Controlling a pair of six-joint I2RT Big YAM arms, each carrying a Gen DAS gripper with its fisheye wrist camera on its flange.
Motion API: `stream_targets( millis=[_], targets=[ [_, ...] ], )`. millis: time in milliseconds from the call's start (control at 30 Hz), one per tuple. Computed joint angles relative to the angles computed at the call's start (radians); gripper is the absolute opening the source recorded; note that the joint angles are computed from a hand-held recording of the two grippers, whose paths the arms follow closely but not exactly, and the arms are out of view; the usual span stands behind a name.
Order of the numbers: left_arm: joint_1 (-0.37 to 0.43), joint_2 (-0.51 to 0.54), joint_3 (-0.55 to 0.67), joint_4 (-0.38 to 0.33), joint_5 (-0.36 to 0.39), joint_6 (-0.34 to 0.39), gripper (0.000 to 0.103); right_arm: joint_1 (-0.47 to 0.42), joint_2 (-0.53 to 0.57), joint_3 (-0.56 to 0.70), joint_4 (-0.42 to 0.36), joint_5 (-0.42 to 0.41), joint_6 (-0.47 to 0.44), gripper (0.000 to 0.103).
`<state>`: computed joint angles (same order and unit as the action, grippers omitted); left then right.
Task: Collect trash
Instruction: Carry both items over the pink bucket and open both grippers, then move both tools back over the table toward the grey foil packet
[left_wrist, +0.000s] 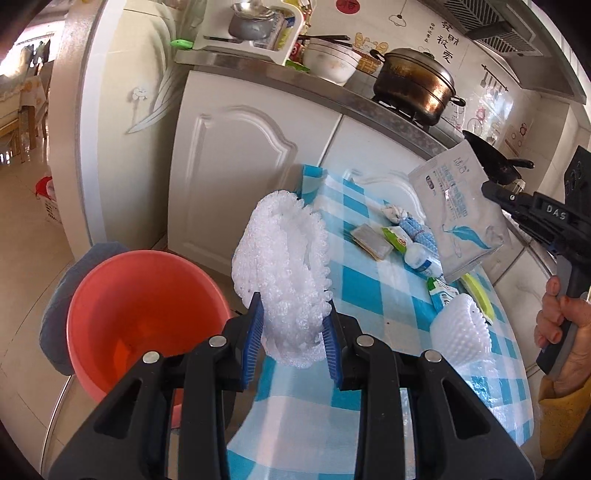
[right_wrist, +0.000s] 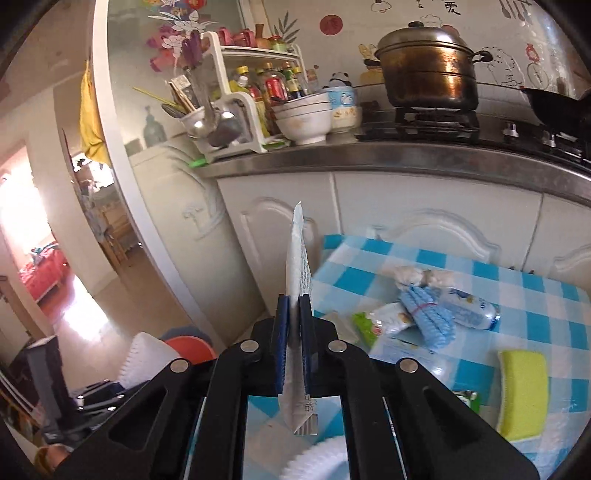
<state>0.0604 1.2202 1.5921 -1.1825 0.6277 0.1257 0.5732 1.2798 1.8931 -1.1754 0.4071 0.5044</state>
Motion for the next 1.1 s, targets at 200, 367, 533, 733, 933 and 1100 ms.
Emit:
stream_targets(
  millis=[200,367,533,733,933,1100],
  targets=[
    [0.064,0.060,0.035,0.033,-0.054,-0.026,0.033,0.036,0.125,0.103,0.082,-0.162,0.056,0.007],
    [0.107,0.132,0.071,0.037,-0.086,-0.058,0.033,0.067,0.260,0.191,0.098,-0.227,0.085,0.008],
    [0.114,0.175,0.068,0.045,-0.135,-0.064,0.046,0.087,0.361,0.230,0.098,-0.296,0.143,0.010],
    [0.128,0.182,0.024,0.049,-0.213,-0.063,0.085,0.102,0.428,0.229,0.060,-0.338,0.229,0.054],
    [0.187,0.134,-0.013,0.079,-0.162,-0.075,0.088,0.120,0.331,0.118,0.132,-0.252,0.238,0.074],
    [0.235,0.046,-0.082,0.178,-0.082,-0.109,0.096,0.166,0.201,0.000,0.216,-0.102,0.176,0.089]
  ],
)
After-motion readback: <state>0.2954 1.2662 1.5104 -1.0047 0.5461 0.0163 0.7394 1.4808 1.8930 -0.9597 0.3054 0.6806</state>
